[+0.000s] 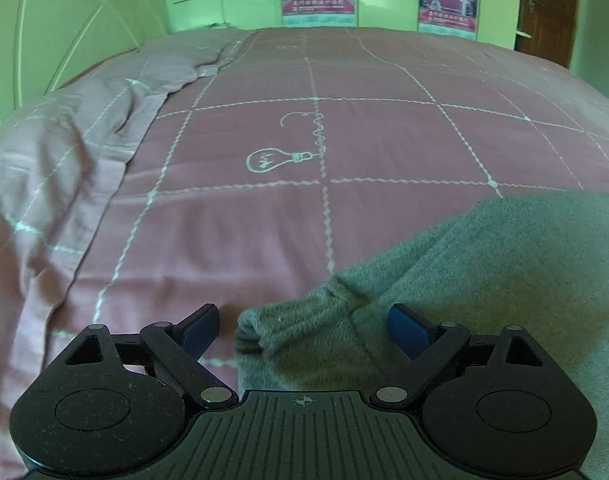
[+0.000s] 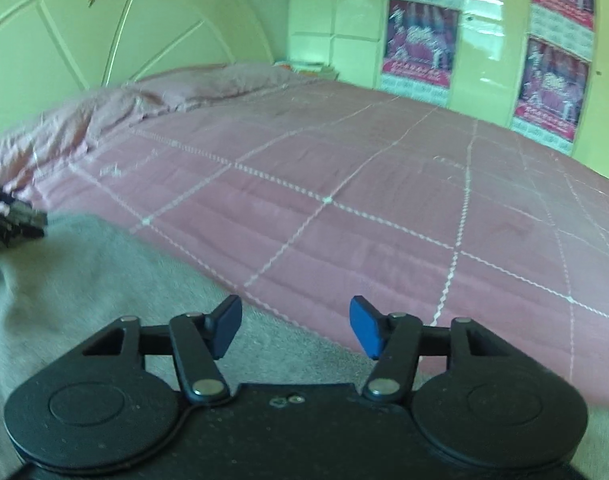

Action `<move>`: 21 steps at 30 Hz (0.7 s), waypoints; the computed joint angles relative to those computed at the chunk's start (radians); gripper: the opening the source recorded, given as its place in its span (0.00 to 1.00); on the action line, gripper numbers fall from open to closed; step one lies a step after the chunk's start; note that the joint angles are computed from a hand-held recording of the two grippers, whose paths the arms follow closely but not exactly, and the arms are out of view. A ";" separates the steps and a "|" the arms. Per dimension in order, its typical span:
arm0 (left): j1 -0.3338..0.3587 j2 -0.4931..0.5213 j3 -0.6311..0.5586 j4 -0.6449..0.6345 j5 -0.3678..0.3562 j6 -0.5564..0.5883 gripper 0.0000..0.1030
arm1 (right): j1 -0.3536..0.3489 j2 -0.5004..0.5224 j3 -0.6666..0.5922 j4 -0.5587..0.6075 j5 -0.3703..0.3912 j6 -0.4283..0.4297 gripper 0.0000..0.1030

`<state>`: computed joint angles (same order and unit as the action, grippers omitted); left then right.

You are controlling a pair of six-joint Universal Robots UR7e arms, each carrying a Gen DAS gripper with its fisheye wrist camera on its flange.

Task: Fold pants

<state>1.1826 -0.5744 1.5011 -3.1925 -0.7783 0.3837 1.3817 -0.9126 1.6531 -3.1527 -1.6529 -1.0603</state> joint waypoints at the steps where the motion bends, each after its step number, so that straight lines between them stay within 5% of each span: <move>1: 0.006 -0.009 -0.002 0.026 -0.026 -0.022 0.87 | -0.001 0.008 -0.025 0.045 -0.009 -0.021 0.46; 4: 0.023 -0.043 0.010 0.077 -0.116 -0.021 0.70 | -0.004 0.008 -0.076 0.182 -0.032 -0.060 0.46; 7: 0.032 -0.046 0.001 0.102 -0.144 0.001 0.70 | 0.005 0.042 -0.140 0.277 -0.123 -0.103 0.48; 10: 0.057 -0.051 -0.011 0.125 -0.204 -0.034 0.74 | 0.001 0.062 -0.175 0.325 -0.129 -0.058 0.48; 12: 0.059 -0.048 -0.002 0.102 -0.215 -0.004 0.69 | 0.005 0.053 -0.172 0.361 -0.127 -0.071 0.27; 14: 0.063 -0.056 0.006 0.099 -0.249 0.004 0.41 | 0.016 0.052 -0.143 0.306 -0.156 -0.137 0.08; 17: 0.057 -0.054 0.018 0.076 -0.254 0.043 0.27 | 0.018 0.043 -0.118 0.269 -0.156 -0.143 0.00; 21: 0.035 -0.065 0.061 -0.018 -0.245 0.131 0.23 | 0.017 -0.006 -0.066 0.220 -0.097 -0.133 0.00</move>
<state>1.2181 -0.6391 1.5616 -3.2102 -1.0233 0.5145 1.3984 -0.9186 1.5870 -2.9330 -1.7498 -1.1933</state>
